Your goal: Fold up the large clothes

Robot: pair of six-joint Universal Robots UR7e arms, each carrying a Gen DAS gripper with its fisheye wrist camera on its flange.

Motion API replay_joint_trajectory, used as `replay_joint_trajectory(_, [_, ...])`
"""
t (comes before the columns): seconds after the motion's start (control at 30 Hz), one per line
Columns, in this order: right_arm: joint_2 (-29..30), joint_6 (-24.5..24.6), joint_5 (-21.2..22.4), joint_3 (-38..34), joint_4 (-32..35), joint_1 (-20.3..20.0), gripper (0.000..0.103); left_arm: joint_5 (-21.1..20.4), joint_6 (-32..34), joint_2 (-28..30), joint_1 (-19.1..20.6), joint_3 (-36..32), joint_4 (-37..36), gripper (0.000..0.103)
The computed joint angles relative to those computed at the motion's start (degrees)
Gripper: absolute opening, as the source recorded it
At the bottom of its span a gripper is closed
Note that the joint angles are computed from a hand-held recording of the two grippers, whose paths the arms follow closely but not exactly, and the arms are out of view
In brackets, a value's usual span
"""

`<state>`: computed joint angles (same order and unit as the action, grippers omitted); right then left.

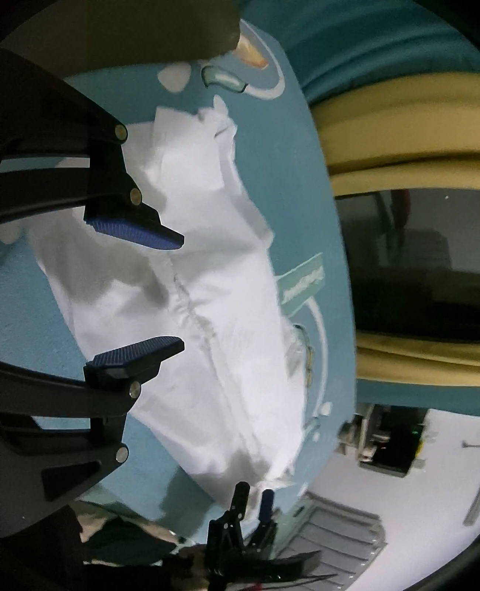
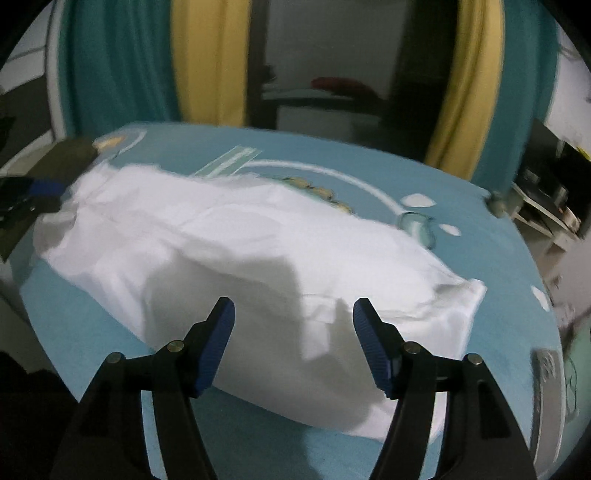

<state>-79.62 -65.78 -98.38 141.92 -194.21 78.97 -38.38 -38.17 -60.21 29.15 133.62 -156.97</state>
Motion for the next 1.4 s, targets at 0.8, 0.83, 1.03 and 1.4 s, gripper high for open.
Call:
replay_joint_trajectory(0.8, [2.5,1.8,2.8,-8.9,12.1,4.6,0.003,0.6,15.4,5.0,7.1,-5.9,-7.7,0.010])
replay_joint_trajectory(0.83, [2.4,1.0,2.7,-8.7,12.6,4.5,0.004,0.4,15.7,5.2,7.4,-6.1,-8.0,0.006])
replay_joint_trajectory(1.03, [3.0,-3.5,0.3,-6.6,12.1,3.4,0.074,1.7,17.6,5.8,7.4,-5.9,-13.3,0.004])
replay_joint_trajectory(1.4, [7.3,-2.5,-2.8,-12.5,12.9,6.0,0.004,2.6,30.0,7.2,10.2,-11.3,-19.8,0.003])
